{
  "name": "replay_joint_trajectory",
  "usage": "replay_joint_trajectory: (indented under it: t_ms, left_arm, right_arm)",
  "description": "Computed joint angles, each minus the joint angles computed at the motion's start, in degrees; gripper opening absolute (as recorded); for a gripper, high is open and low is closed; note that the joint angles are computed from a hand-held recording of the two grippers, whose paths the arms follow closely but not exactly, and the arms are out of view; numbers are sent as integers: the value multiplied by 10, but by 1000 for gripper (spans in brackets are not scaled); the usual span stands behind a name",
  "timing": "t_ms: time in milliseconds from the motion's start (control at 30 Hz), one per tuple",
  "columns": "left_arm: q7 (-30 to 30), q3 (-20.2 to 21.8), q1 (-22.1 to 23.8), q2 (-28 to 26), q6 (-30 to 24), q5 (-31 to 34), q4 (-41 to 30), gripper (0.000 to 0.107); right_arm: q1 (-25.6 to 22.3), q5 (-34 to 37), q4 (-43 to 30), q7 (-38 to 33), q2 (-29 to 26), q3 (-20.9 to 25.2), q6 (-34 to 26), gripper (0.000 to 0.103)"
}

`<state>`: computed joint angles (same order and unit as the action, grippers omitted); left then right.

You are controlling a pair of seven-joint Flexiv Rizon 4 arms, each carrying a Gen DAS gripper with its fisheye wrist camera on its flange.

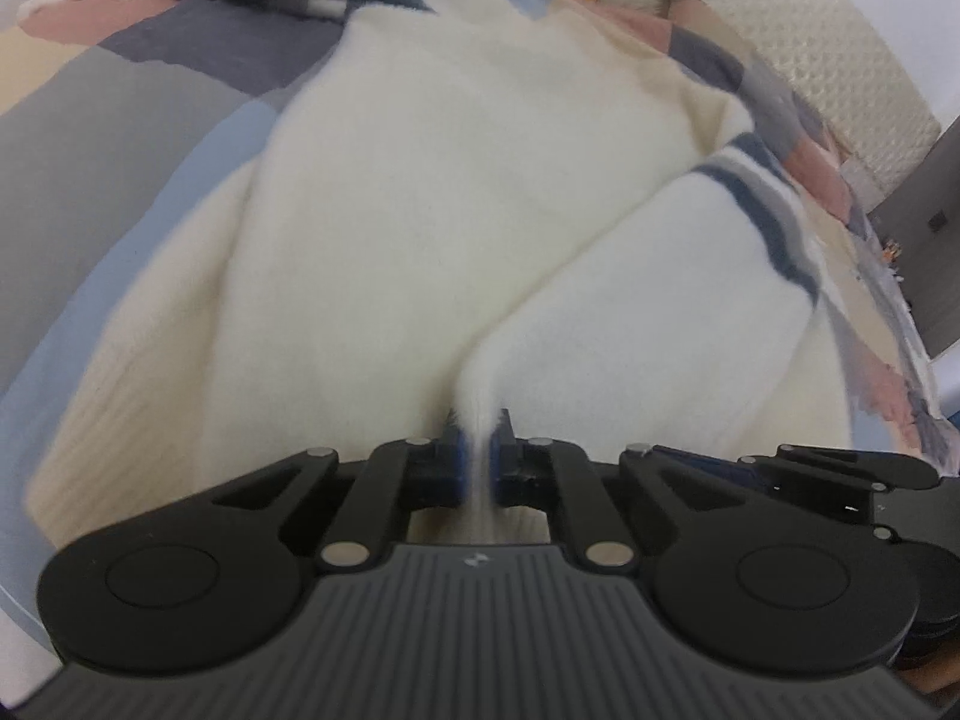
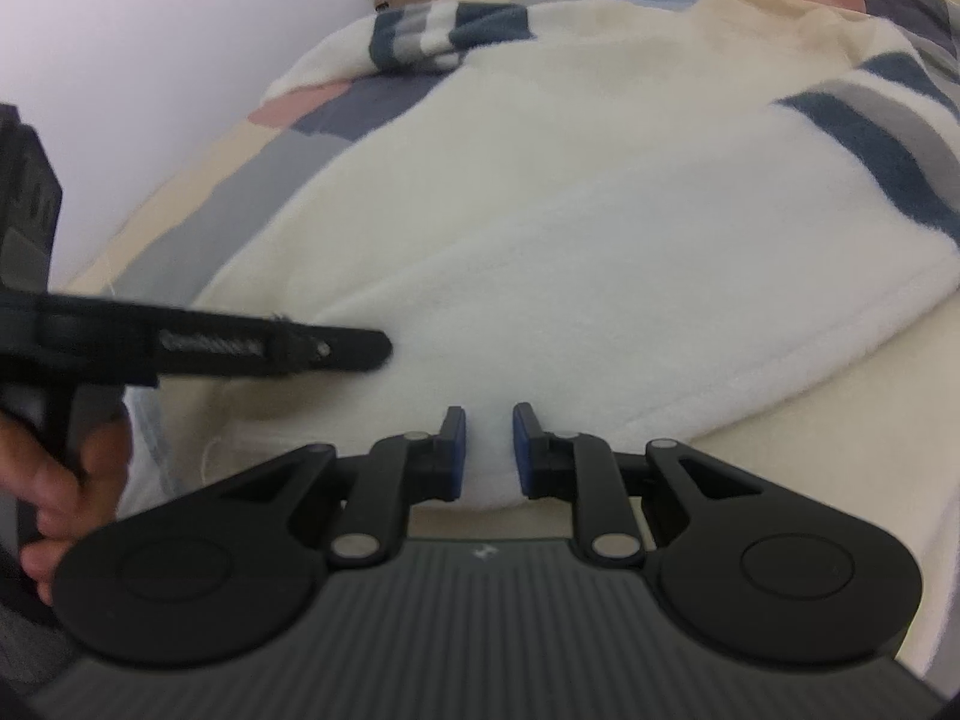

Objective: Fold large clothes
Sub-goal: 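Grasp the cream blanket fold with the left gripper, then lift the held blanket edge high with the left gripper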

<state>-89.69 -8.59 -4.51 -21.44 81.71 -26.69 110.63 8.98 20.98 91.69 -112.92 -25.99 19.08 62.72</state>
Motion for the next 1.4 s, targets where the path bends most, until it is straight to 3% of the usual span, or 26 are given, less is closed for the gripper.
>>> replay_joint_trajectory:
  t_ms: [267,400,467,600,667,800,867,1000,1133,1300,1400]
  left_arm:
    - [-29,32,-24,5,-8,48,-5,9]
    - [-21,8,-5,12,-2,23,4,10]
    - [-23,7,-3,18,4,14,9,17]
    - [-63,50,-29,27,7,52,2,49]
    - [-92,75,-41,31,23,78,-1,50]
    - [-221,190,-105,26,18,186,-44,50]
    - [-259,202,-96,27,16,199,-58,50]
    - [-273,183,-37,25,-3,196,-93,52]
    - [-224,81,82,16,14,63,-91,55]
    - [-202,35,155,-36,51,-39,-123,58]
    - [-170,-31,218,-77,97,-90,-147,63]
  right_arm:
    - [11,-20,-1,18,-2,-9,0,20]
    - [4,-10,-3,19,-1,-2,1,21]
    - [-7,9,-7,12,-1,7,0,22]
    - [-22,48,-17,-6,0,21,8,22]
    - [-26,67,-21,-16,-1,25,19,23]
    - [-13,58,-20,-1,0,9,38,23]
    - [-11,55,-21,5,-3,9,50,22]
    - [-16,60,-15,-2,-7,18,97,22]
    - [-16,39,-6,-6,-16,28,158,22]
    - [-5,-4,-9,27,-39,28,208,23]
    - [0,-33,-3,47,-48,24,230,22]
